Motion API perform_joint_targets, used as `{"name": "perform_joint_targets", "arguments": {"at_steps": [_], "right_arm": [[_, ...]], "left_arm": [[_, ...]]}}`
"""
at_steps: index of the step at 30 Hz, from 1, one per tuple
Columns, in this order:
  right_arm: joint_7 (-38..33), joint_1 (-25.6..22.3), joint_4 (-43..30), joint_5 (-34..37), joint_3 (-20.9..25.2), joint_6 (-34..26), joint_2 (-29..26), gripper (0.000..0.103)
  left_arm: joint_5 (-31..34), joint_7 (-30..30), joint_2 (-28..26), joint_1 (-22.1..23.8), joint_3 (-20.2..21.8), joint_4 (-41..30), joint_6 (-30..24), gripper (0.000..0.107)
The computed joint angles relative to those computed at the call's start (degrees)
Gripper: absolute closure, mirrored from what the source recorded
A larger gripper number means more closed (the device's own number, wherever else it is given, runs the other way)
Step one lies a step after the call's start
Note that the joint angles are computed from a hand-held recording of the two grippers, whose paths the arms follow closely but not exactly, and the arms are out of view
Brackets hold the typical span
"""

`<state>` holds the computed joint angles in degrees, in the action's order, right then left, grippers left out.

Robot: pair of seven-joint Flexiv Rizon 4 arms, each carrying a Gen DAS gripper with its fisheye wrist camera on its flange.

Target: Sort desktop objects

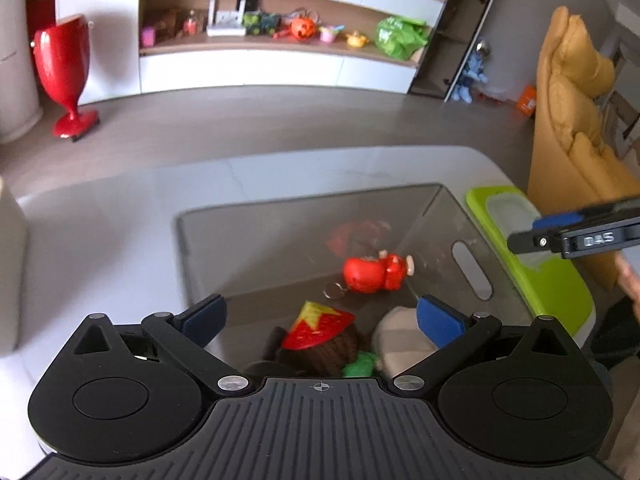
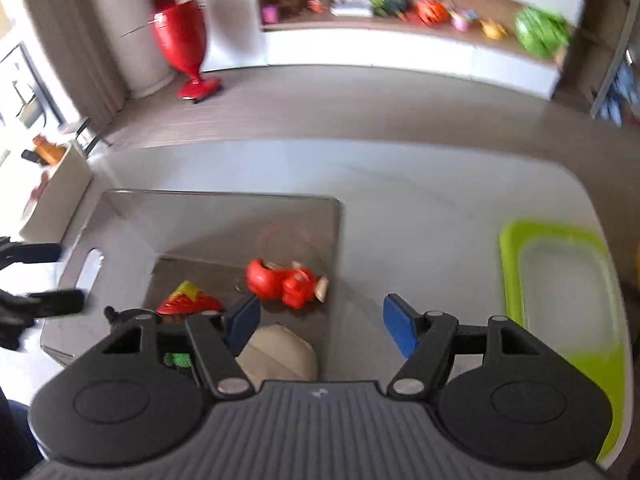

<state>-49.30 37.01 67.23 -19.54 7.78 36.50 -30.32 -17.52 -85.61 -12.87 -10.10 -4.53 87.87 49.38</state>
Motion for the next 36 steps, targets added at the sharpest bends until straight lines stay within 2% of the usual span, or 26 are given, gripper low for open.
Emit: {"name": "perform_joint_targets", "arguments": {"at_steps": [1,4,6,9,10,13,15,17,19,21,22,24,25,26,30,33,36], "right_arm": [[0.55,-0.80,0.43,1.53,0.38,0.05,0.30,0.039],[-0.14,-3.12,-0.12,6.58,2.04,-0.65,-0.20,0.039],[-3.04,-4.21,-2.24,9.61,3.38,-2.18,-1.58,0.038],[-5.92,-3.72,-5.87,11.19,3.56,-5.09,-4.12,0.038],[-6.44,-3.37,-7.02,11.39,3.40,-6.10,-4.92,0.039],[-6.24,-1.95,-10.30,11.19,2.38,-9.83,-7.10,0.039],[-6.86,-1.56,-12.08,11.37,2.09,-11.64,-8.42,0.039],[-6.97,-1.52,-12.43,11.94,1.95,-12.09,-8.75,0.044],[-7.31,-1.78,-11.86,12.75,2.06,-11.24,-8.64,0.048],[-7.06,-1.99,-10.73,13.24,1.98,-9.69,-8.35,0.052],[-6.93,-2.17,-10.00,13.49,1.98,-8.66,-8.12,0.058],[-6.31,-2.46,-9.23,13.89,1.93,-7.00,-8.32,0.065],[-5.92,-2.56,-8.84,14.02,1.88,-6.03,-8.43,0.073],[-5.62,-2.63,-8.47,14.03,1.84,-5.18,-8.48,0.085],[-8.06,-1.09,-5.06,9.14,0.60,-1.89,-7.31,0.093],[-9.46,0.60,-2.22,4.32,-0.38,-0.65,-6.04,0.095],[-9.35,0.99,0.34,2.46,-0.23,-0.14,-4.63,0.095]], "left_arm": [[-3.33,2.02,0.95,1.23,-0.26,1.31,-0.56,0.004],[-13.56,5.96,1.39,4.89,-0.49,1.81,-8.04,0.004],[-11.51,-0.73,-0.20,6.22,1.21,-1.65,-16.93,0.004],[-7.54,-12.44,-3.29,7.66,2.84,-7.14,-27.83,0.004],[-6.74,-14.39,-4.15,7.98,2.89,-8.57,-30.30,0.004],[-6.05,-14.21,-5.89,7.97,2.01,-10.53,-30.79,0.004],[-9.77,-13.25,-7.42,8.30,0.63,-10.57,-29.48,0.004],[-12.43,-11.27,-9.19,8.67,-0.63,-11.69,-29.89,0.004],[-12.75,-10.47,-9.90,8.23,-0.90,-12.17,-29.08,0.012],[-11.40,-11.11,-10.19,7.66,-0.45,-12.84,-28.84,0.031],[-10.30,-11.80,-10.35,7.36,-0.09,-13.29,-28.84,0.035],[-9.62,-13.25,-10.46,7.27,0.38,-13.02,-28.34,0.055],[-9.12,-14.04,-10.51,7.20,0.62,-12.92,-28.08,0.059],[-8.62,-14.83,-10.57,7.15,0.83,-12.84,-27.84,0.068],[-5.32,-15.73,-9.59,6.37,1.42,-11.98,-26.47,0.079],[-3.16,-16.23,-8.60,5.64,1.54,-11.73,-27.01,0.080],[-2.02,-16.33,-7.13,5.11,1.58,-10.67,-27.86,0.080]]}}
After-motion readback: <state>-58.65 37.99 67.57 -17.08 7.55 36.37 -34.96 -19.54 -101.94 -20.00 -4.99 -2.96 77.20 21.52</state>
